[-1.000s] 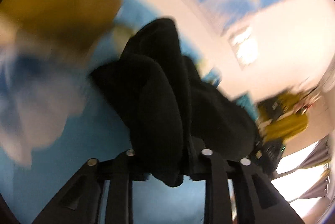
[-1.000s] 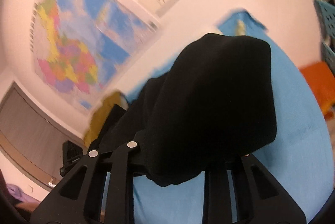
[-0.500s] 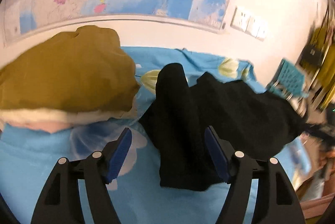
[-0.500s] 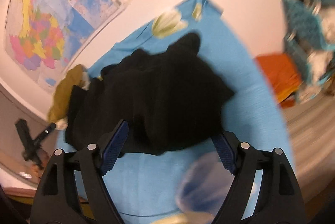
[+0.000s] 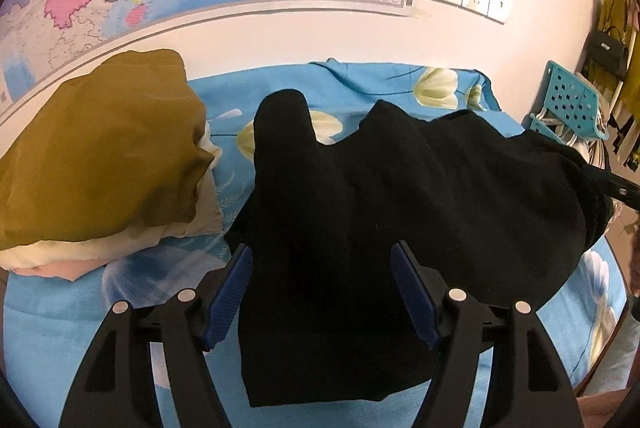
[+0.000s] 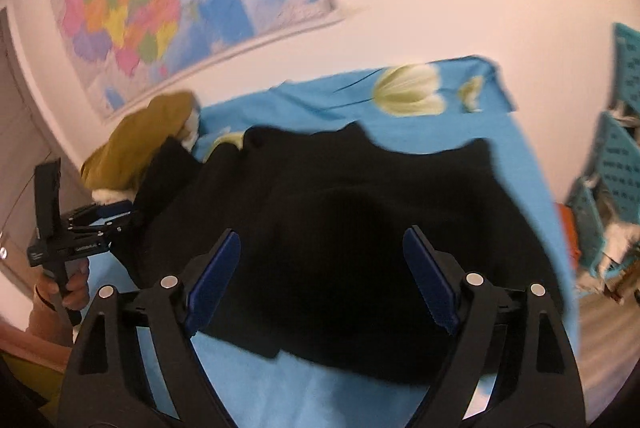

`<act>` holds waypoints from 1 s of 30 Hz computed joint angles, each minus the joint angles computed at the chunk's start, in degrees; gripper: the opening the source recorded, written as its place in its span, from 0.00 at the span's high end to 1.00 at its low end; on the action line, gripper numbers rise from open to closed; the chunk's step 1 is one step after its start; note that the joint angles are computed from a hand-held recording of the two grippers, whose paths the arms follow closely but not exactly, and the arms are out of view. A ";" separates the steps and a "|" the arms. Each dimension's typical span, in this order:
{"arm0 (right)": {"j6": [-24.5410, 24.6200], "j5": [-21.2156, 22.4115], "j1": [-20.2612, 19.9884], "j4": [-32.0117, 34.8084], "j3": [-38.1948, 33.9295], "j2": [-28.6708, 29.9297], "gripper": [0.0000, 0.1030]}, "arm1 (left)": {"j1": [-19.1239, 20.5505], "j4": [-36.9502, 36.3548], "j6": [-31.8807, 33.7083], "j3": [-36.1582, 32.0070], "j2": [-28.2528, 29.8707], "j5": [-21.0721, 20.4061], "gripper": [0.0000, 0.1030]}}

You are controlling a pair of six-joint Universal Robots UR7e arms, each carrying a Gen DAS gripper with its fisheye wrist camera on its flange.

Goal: Fold large clothes
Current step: 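Grasp the folded black jacket with the left tool while the right tool grasps it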

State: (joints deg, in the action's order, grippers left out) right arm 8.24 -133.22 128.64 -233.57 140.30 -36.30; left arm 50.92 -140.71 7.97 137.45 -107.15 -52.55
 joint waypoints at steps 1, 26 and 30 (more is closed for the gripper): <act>-0.85 0.73 -0.98 1.35 -1.37 0.42 0.20 | 0.18 -0.12 0.14 -0.10 0.34 0.01 0.33; -6.30 0.05 -8.40 13.54 -10.64 1.41 0.63 | 7.21 -7.74 3.49 -7.98 16.55 0.58 0.38; -4.31 0.66 -5.00 5.09 -6.39 0.24 0.30 | 7.18 -7.62 1.96 -6.02 9.74 -2.36 0.27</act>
